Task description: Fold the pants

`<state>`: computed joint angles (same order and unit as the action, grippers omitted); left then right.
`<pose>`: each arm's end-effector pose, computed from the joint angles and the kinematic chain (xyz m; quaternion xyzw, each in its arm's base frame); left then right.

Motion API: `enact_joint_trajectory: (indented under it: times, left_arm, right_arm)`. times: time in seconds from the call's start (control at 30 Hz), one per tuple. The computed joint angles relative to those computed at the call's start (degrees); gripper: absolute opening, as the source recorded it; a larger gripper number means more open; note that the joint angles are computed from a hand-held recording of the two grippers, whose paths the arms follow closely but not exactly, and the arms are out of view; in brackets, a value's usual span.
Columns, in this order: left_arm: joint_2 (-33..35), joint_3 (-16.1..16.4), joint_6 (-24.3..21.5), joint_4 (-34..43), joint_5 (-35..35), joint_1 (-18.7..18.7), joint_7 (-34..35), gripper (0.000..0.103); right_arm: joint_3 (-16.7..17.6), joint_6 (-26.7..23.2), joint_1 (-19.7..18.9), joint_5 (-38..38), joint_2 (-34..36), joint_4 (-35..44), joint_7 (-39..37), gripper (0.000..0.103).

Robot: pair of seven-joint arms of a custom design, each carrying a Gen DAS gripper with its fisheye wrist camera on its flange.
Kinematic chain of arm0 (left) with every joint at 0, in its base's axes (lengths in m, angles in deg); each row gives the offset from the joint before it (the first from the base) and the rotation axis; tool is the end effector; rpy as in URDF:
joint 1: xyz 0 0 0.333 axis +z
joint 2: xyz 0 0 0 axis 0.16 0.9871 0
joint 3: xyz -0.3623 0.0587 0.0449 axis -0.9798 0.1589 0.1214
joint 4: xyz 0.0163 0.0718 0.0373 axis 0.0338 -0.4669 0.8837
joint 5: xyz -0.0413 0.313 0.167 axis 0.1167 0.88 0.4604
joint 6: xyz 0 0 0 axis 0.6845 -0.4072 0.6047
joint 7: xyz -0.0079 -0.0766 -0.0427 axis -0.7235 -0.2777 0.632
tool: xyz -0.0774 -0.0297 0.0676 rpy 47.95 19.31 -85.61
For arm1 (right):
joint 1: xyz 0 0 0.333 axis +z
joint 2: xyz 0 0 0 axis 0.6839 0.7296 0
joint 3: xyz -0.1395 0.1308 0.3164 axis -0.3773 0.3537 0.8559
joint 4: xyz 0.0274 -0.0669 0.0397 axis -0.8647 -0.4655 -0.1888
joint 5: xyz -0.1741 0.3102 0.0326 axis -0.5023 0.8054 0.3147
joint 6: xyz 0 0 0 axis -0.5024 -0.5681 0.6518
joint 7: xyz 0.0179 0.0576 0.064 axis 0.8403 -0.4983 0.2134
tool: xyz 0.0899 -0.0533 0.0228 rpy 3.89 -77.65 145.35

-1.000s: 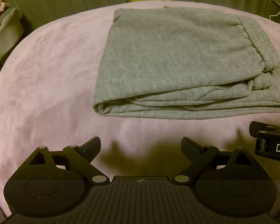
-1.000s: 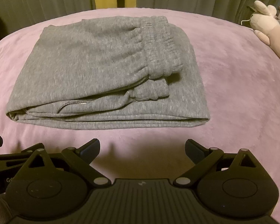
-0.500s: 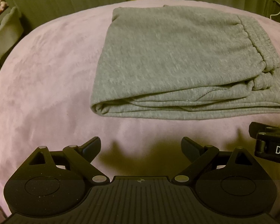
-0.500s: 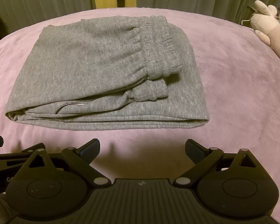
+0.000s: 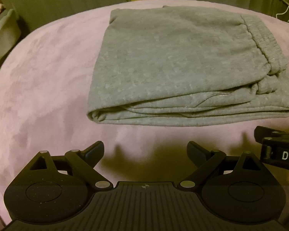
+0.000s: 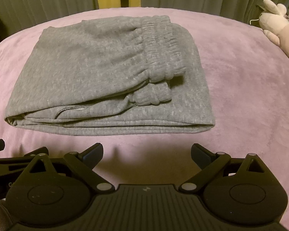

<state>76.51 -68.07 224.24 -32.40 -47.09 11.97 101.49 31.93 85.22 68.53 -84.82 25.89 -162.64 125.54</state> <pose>0.5186 -0.0252 0.6013 -0.5290 0.8195 -0.1497 0.1619 0.4182 0.2854 0.5487 -0.5215 0.8169 -0.2088 0.1308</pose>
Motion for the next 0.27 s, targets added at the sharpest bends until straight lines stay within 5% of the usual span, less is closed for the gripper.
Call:
enact_joint_trajectory:
  times: [0.27]
  left_arm:
    - [1.05,0.71,-1.72,2.43,-6.56,0.03,0.95,0.096]
  right_arm:
    - [-0.17,0.32,-0.21,0.51,-0.48,-0.37,0.30,0.098]
